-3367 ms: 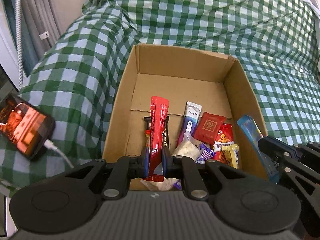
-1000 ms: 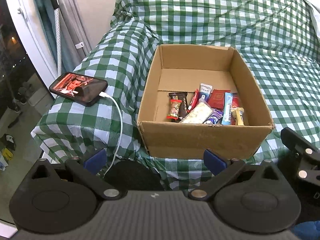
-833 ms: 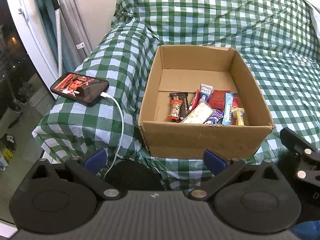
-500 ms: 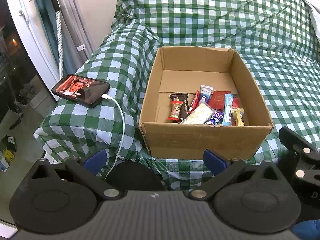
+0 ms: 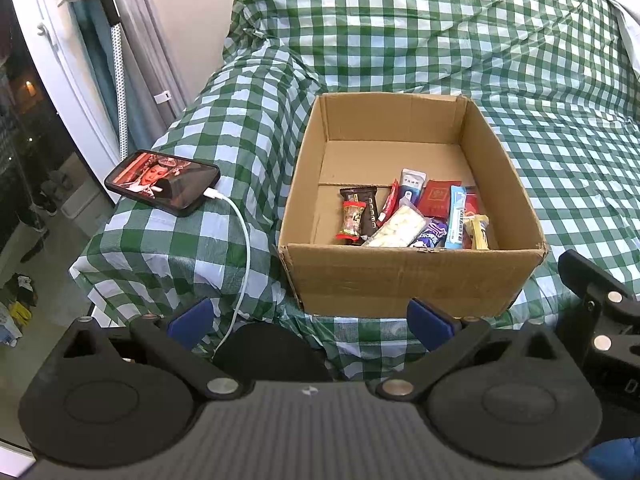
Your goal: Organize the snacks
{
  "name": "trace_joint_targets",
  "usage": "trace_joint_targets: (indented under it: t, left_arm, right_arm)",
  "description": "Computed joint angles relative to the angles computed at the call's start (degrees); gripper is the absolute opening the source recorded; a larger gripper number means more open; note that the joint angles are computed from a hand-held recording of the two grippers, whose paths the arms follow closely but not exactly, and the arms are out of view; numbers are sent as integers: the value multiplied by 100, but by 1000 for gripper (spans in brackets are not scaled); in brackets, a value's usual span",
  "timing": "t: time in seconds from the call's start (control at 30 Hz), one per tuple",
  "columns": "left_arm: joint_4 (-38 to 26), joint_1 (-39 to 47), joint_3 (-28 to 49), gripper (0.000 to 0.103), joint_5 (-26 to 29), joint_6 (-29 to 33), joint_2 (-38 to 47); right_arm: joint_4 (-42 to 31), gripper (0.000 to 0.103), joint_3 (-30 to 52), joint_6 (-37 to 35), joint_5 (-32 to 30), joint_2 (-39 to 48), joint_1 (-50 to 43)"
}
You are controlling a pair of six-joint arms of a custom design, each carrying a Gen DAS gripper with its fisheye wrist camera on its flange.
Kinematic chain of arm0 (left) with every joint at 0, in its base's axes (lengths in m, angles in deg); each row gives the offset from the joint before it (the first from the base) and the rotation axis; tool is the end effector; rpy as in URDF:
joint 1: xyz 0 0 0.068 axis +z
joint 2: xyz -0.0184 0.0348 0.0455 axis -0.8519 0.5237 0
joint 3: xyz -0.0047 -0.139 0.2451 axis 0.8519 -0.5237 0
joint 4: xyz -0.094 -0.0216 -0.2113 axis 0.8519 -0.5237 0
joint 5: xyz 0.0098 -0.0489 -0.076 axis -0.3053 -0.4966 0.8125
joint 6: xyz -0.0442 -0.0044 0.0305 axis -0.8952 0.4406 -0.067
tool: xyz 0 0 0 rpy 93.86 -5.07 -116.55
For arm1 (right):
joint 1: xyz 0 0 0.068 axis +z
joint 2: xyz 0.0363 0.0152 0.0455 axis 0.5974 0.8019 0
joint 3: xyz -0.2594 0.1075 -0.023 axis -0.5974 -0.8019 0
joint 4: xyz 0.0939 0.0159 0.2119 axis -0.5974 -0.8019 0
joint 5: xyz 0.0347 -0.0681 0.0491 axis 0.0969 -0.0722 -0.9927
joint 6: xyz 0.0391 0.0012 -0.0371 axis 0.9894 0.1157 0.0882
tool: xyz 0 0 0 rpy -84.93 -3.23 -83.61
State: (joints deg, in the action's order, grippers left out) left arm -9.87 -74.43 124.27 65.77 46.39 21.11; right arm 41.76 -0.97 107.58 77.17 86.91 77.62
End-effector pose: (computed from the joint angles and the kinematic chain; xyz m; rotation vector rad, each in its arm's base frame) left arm 0.2764 -0.0682 0.2840 0.1410 2.4142 0.2278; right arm 0.2220 0.1663 0.2608 -0.0981 2.1200 -0.0574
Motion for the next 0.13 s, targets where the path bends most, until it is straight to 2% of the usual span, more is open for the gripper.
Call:
trace_joint_targets:
  t: [0.13]
  left_arm:
    - [101, 15, -67, 103, -14, 21, -22]
  right_arm:
    - [-13, 103, 32, 22, -50, 30, -3]
